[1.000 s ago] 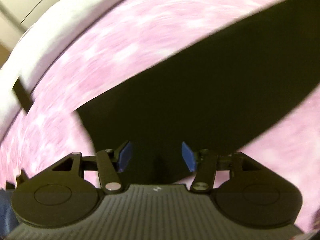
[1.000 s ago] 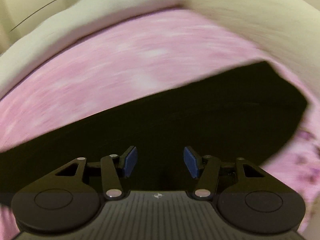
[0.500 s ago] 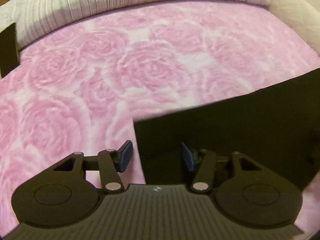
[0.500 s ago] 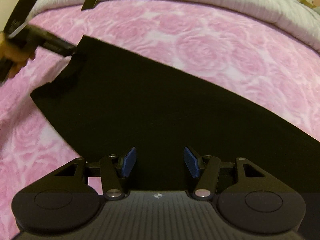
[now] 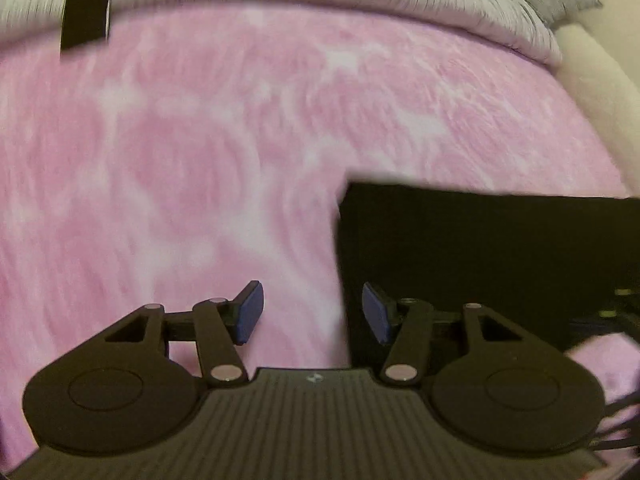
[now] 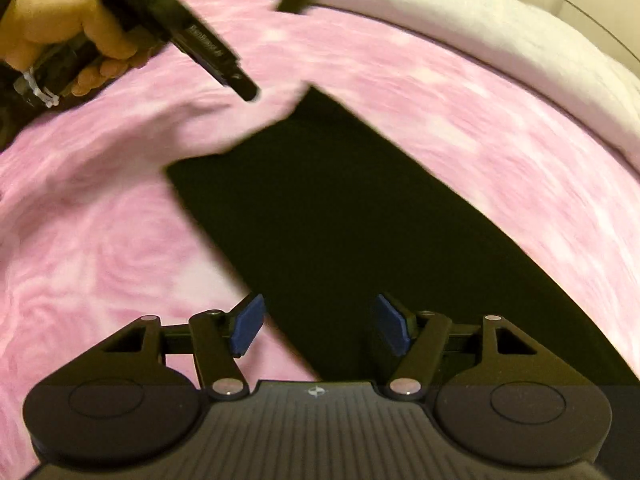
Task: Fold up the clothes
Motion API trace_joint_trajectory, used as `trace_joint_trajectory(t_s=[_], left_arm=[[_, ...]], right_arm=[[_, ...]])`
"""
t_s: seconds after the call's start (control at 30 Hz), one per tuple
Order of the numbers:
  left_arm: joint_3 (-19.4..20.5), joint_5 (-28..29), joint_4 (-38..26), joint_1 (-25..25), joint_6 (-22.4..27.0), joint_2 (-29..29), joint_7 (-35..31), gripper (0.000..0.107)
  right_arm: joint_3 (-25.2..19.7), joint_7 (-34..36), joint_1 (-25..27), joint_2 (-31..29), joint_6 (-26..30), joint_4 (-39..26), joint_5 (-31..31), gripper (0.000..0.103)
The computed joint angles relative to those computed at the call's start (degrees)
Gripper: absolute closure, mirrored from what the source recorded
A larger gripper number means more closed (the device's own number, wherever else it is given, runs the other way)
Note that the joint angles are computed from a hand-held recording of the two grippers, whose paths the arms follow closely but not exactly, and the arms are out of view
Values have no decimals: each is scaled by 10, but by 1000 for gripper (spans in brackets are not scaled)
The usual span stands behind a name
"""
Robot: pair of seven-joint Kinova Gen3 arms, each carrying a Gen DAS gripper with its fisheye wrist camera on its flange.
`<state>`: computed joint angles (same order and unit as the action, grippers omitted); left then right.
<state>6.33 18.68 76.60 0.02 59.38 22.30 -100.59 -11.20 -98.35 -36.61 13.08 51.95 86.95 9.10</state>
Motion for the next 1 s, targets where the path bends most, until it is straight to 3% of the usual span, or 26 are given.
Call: trace_joint_trajectory(t_s=[0.17, 0.37, 0.47, 0.63, 0.7, 0.73, 0.77, 0.87, 1.0], left_arm=[[-3, 29, 76, 2, 1, -30, 40, 58], [-7, 82, 123, -4, -38, -49, 110, 58], [0, 134, 136, -29, -34, -46, 106, 58], [4, 214, 191, -50, -89, -52, 99, 56], [6, 255, 214, -61, -114, -55, 88, 66], [7, 268, 222, -63, -123, -57, 83, 81], [9, 280, 228, -65, -131, -60, 75, 86], [11, 307, 241, -67, -153, -75, 45, 95], [4, 303, 234, -56, -154, -91, 52, 98]], right_arm=[[-4, -13, -15, 11, 15, -11, -7, 35], [2, -30, -38, 5, 55, 3, 57, 32], [4, -36, -39, 5, 65, 10, 72, 31], [6, -81, -34, -9, 54, 28, 79, 29], [4, -96, -33, -15, 48, 36, 81, 29], [3, -103, -33, -16, 47, 37, 84, 29], [2, -110, -34, -18, 47, 39, 86, 29], [0, -128, -33, -26, 49, 46, 92, 29], [-4, -140, -33, -33, 57, 52, 111, 29]])
